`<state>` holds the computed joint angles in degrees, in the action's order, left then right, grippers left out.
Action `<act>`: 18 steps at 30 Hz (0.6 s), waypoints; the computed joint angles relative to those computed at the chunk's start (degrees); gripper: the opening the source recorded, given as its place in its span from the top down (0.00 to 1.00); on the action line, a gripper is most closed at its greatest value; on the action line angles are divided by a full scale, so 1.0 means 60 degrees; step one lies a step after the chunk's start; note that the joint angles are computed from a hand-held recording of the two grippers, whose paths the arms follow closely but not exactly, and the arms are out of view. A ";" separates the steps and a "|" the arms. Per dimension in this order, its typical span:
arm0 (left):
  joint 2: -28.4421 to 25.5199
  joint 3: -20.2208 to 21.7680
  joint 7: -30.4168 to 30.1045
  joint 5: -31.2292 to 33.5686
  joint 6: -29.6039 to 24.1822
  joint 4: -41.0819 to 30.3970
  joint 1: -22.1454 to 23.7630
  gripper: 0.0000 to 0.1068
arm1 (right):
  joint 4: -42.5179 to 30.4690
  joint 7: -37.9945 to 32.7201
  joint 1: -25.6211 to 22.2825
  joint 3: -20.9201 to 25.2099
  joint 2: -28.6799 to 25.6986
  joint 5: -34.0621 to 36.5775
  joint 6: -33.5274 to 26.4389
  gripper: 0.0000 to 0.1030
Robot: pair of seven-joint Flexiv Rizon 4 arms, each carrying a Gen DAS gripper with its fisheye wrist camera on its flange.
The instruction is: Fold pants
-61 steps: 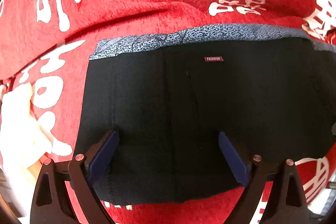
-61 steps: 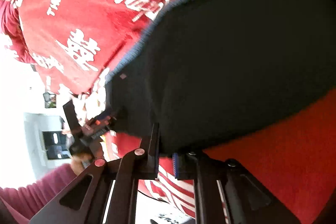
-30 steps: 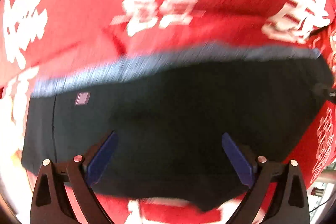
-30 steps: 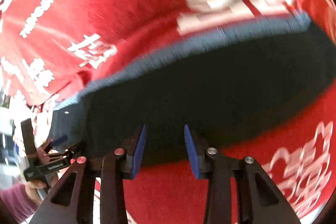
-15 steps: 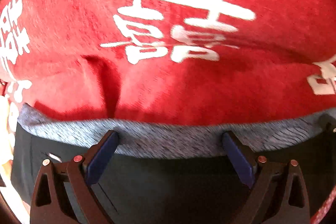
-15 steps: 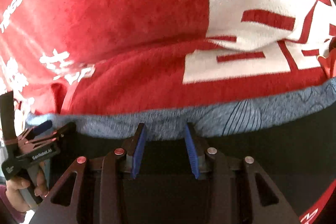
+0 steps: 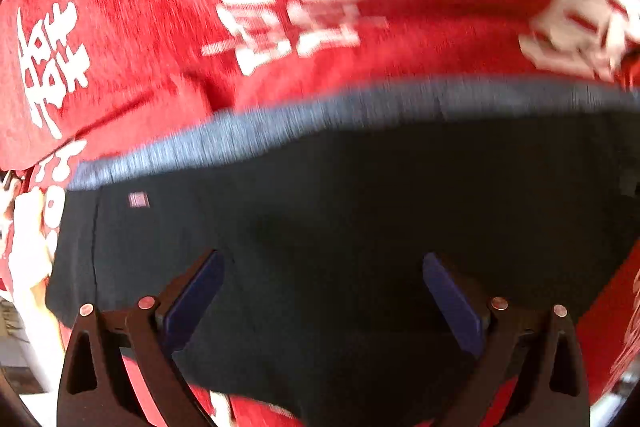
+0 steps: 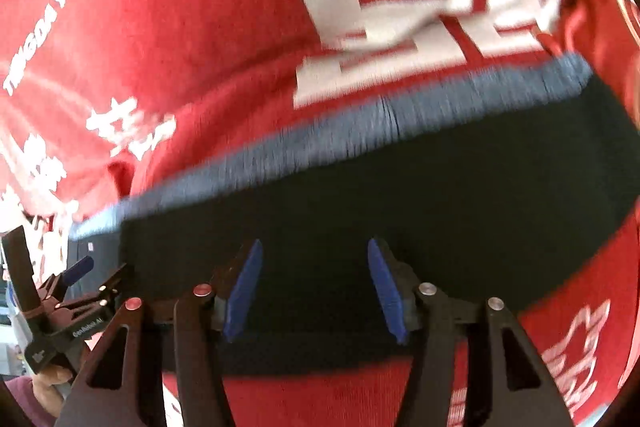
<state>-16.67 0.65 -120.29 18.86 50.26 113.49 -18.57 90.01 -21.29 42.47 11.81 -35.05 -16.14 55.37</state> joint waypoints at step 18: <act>0.0444 -0.0259 -0.0583 0.0454 -0.0794 -0.0392 -0.0237 0.04 | 0.3471 0.3789 0.0506 -0.1415 0.2198 -0.1864 0.2347 0.25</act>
